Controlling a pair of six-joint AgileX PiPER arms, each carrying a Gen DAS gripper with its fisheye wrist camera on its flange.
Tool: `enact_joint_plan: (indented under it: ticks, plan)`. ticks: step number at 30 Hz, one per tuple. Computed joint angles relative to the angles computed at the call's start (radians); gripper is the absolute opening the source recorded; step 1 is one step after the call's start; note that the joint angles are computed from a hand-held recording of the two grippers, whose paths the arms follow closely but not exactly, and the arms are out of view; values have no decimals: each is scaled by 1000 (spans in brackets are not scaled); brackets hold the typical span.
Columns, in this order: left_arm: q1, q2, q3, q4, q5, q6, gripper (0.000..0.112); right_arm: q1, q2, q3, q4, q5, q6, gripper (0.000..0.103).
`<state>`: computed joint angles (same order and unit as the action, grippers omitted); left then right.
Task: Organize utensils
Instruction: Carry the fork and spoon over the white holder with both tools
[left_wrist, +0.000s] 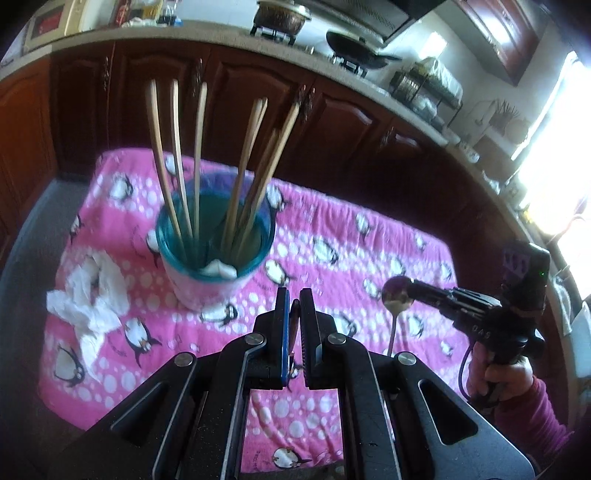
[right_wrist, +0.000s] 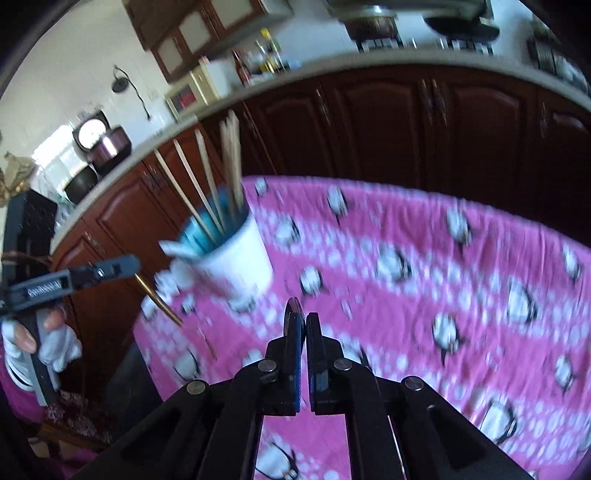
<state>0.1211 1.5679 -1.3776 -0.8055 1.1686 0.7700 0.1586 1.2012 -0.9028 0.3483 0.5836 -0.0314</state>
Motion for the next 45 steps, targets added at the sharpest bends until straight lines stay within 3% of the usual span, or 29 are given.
enact_joint_plan:
  ticks: [3, 6, 17, 24, 31, 37, 45]
  plan:
    - [29, 11, -82, -15, 33, -12, 4, 30, 21, -109, -67, -1, 82, 2]
    - [47, 36, -181, -20, 42, -41, 4, 99, 77, -232, -254, -13, 265, 2]
    - [26, 215, -497, 40, -90, -180, 4, 310, 389, -639, -890, 59, 782, 2]
    - [-32, 297, -490, 122, -218, -220, 4, 363, 562, -752, -1115, 110, 924, 2]
    - [-89, 298, -374, 159, -360, -181, 4, 436, 629, -708, -1403, 148, 1066, 2]
    - [-96, 310, -333, 166, -356, -167, 4, 447, 632, -657, -1383, 116, 1053, 2]
    - [-118, 327, -318, 208, -344, -209, 4, 386, 601, -595, -1063, 4, 872, 3]
